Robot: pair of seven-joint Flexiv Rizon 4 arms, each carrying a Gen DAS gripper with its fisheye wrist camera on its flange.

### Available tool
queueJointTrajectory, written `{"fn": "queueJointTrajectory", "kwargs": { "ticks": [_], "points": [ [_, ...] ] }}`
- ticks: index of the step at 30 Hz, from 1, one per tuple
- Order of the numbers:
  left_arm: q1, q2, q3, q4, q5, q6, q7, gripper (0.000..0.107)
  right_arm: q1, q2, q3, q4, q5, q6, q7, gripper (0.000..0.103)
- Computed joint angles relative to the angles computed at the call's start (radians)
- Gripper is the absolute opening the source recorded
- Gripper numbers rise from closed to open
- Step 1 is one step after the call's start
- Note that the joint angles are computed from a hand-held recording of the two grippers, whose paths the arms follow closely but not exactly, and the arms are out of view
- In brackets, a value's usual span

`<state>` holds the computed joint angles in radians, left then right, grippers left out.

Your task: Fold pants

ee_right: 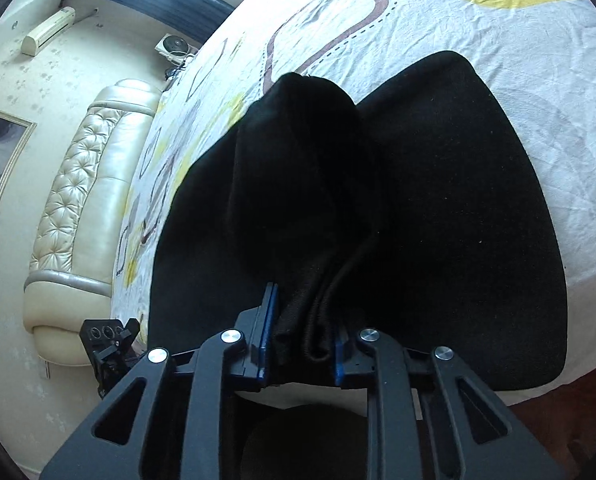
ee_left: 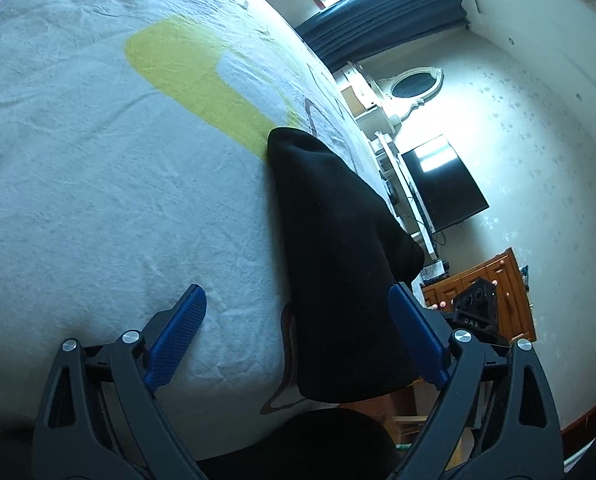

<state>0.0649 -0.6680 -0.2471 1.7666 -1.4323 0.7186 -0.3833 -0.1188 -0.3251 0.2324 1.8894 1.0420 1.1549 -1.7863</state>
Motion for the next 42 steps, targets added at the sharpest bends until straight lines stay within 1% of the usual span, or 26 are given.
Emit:
{"fn": "queueJointTrajectory", "kwargs": {
  "ticks": [2,4,11,13,16,19,22,24,26,30,31,33,34,35,36,38,39,42],
  "points": [
    [0.014,-0.005,-0.005,0.0,-0.02,-0.022,-0.003,0.092,0.0,0.031,0.007,0.005,0.008,0.015,-0.031,0.016],
    [0.017,-0.006,-0.005,0.001,-0.031,-0.032,-0.002,0.092,-0.006,0.067,0.013,0.004,0.044,0.021,-0.077,0.015],
    [0.0,0.001,0.003,0.004,-0.021,-0.018,0.003,0.092,0.029,0.155,-0.037,0.028,0.063,0.059,-0.123,0.013],
    [0.001,-0.001,0.003,0.003,-0.019,-0.021,0.001,0.092,0.031,0.176,-0.056,0.065,0.07,0.072,-0.128,0.013],
    [0.001,-0.001,0.003,0.003,-0.014,-0.025,0.0,0.093,0.029,0.176,-0.087,0.104,0.056,0.075,-0.102,0.013],
    [-0.004,0.0,0.003,0.002,-0.003,-0.023,-0.003,0.093,0.012,0.137,-0.108,0.129,0.053,0.065,-0.088,0.013],
    [-0.01,0.007,0.004,0.006,0.024,-0.027,-0.013,0.093,0.007,0.084,-0.101,0.135,0.035,0.079,-0.074,0.013],
    [-0.017,0.012,0.008,0.008,0.057,-0.032,-0.028,0.093,-0.017,0.062,-0.078,0.124,0.068,0.088,-0.115,0.013],
    [-0.019,0.016,0.008,0.011,0.081,-0.039,-0.035,0.093,-0.046,0.065,-0.068,0.117,0.094,0.062,-0.132,0.014],
    [-0.018,0.018,0.001,0.021,0.095,-0.07,-0.071,0.093,-0.053,0.095,-0.075,0.14,0.07,0.066,-0.119,0.022],
    [-0.018,0.016,0.001,0.02,0.102,-0.08,-0.084,0.093,-0.06,0.108,-0.079,0.151,0.077,0.064,-0.115,0.026],
    [-0.022,0.015,-0.001,0.021,0.104,-0.084,-0.092,0.093,-0.075,0.131,-0.092,0.169,0.093,0.047,-0.11,0.046],
    [-0.022,0.013,-0.001,0.023,0.105,-0.086,-0.087,0.093,-0.082,0.14,-0.1,0.179,0.105,0.045,-0.122,0.065],
    [-0.026,0.011,-0.001,0.021,0.109,-0.084,-0.089,0.093,-0.098,0.146,-0.104,0.181,0.148,0.037,-0.174,0.067],
    [-0.03,0.01,-0.001,0.018,0.113,-0.08,-0.091,0.093,-0.117,0.149,-0.111,0.181,0.204,0.013,-0.23,0.067],
    [-0.031,0.006,-0.005,0.014,0.112,-0.083,-0.097,0.093,-0.162,0.143,-0.138,0.171,0.325,-0.093,-0.33,0.068],
    [-0.031,0.003,-0.008,0.012,0.111,-0.087,-0.104,0.093,-0.176,0.137,-0.154,0.168,0.372,-0.141,-0.36,0.069],
    [-0.033,0.0,-0.016,0.012,0.103,-0.104,-0.129,0.093,-0.192,0.107,-0.186,0.16,0.464,-0.227,-0.423,0.07]
  ]
}}
